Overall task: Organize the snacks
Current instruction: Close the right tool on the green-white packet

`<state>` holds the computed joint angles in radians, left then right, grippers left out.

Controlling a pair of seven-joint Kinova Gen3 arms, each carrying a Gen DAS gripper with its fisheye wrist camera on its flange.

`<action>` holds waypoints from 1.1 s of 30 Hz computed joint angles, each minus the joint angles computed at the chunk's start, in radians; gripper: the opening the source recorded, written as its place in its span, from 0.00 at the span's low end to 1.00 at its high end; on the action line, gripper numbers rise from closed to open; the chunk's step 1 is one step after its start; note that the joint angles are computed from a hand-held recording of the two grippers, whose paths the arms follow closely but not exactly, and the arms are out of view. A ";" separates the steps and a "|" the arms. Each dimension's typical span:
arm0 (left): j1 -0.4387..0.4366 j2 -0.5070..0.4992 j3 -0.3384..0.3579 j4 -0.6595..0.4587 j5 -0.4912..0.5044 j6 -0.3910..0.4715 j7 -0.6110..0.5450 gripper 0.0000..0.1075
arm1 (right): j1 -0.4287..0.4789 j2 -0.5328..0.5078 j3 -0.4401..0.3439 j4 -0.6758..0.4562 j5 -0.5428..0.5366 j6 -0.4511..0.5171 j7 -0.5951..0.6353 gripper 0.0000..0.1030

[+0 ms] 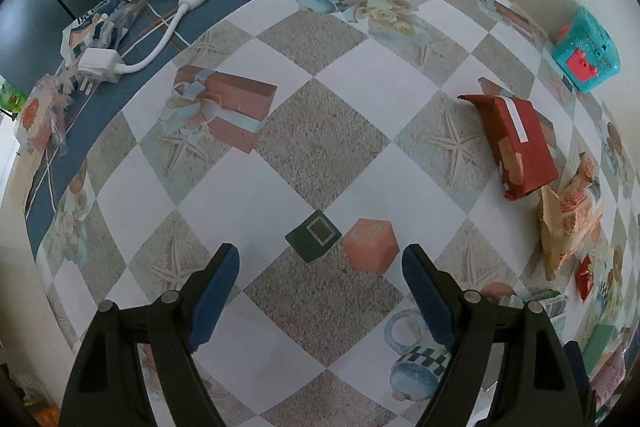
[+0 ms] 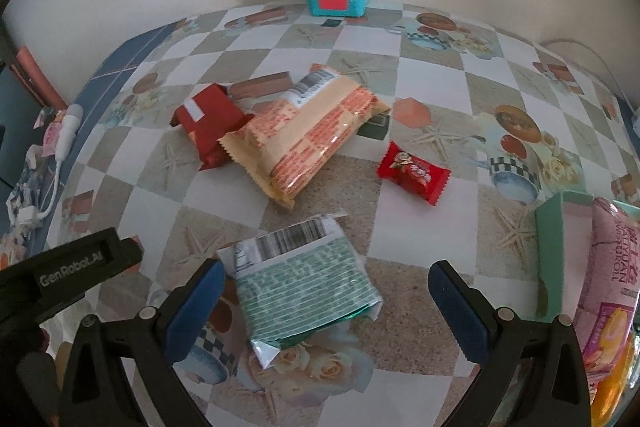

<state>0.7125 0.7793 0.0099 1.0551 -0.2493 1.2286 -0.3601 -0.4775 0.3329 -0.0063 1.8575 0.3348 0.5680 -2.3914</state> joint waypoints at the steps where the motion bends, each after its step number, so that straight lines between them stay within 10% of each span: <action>1: -0.001 -0.001 0.000 0.003 -0.001 -0.002 -0.001 0.78 | 0.001 0.002 -0.001 -0.001 -0.001 0.002 0.002 1.00; 12: 0.017 -0.005 0.008 -0.017 -0.002 0.020 0.009 0.78 | -0.003 0.023 0.016 -0.005 0.010 0.032 -0.022 0.99; 33: 0.044 0.049 0.001 -0.142 -0.001 0.069 -0.033 0.78 | 0.037 -0.010 0.027 0.038 0.045 -0.006 -0.067 0.67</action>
<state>0.7570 0.8284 0.0110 0.9131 -0.2505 1.2980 -0.3931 -0.4401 0.3232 0.0208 1.8952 0.3796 0.5624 -2.4583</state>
